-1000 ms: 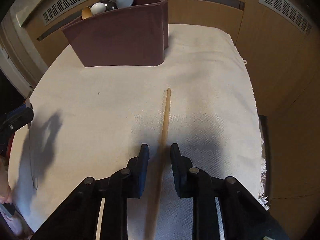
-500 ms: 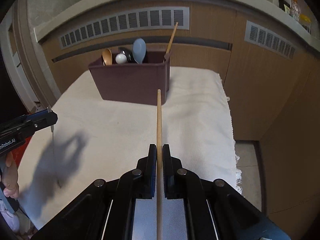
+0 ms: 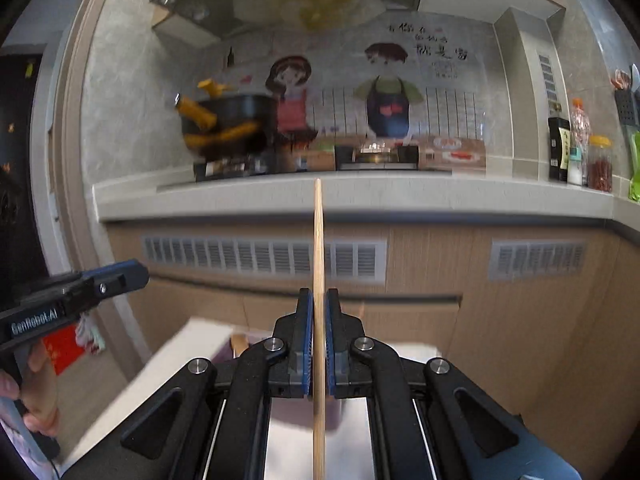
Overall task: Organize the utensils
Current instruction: 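Carry the shovel and chopstick over the caddy and open both tools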
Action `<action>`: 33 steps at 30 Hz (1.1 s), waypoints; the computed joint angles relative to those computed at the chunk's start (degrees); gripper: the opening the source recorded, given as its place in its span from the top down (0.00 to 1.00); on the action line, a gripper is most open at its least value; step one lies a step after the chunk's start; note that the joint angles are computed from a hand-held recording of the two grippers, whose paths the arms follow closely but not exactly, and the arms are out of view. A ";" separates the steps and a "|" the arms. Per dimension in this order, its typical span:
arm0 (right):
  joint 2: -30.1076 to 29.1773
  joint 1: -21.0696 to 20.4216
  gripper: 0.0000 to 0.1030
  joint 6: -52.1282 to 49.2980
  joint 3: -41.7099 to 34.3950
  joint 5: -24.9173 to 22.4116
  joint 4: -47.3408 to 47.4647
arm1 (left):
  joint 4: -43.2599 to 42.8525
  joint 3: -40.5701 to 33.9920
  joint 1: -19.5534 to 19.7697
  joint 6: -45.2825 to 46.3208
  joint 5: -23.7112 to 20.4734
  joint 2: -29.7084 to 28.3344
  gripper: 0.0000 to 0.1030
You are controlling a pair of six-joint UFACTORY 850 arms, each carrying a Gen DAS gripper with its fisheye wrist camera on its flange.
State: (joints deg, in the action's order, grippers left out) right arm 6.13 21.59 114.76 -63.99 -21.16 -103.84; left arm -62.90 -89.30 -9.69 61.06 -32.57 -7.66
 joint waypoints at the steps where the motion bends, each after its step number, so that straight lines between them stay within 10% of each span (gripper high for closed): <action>1: -0.83 -0.81 0.95 -0.02 -1.37 1.71 -0.17 | 1.77 -0.81 0.03 -0.42 -0.80 -0.80 0.89; 16: -0.56 -4.50 0.95 -21.51 6.44 6.58 23.77 | 28.13 5.55 -6.75 -22.36 -11.30 -9.27 0.69; 24: 2.97 -8.11 0.95 -32.01 12.96 9.32 36.44 | 25.60 5.13 -11.05 -6.58 -16.39 -10.62 0.52; 33: 7.05 -10.31 0.95 -41.83 18.45 10.20 47.60 | 31.62 -6.54 -12.81 -10.83 -23.05 -20.98 0.45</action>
State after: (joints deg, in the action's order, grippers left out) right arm 13.18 11.28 72.93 -45.55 -10.96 -56.24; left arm -31.27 -95.84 -22.50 50.23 -55.62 -28.64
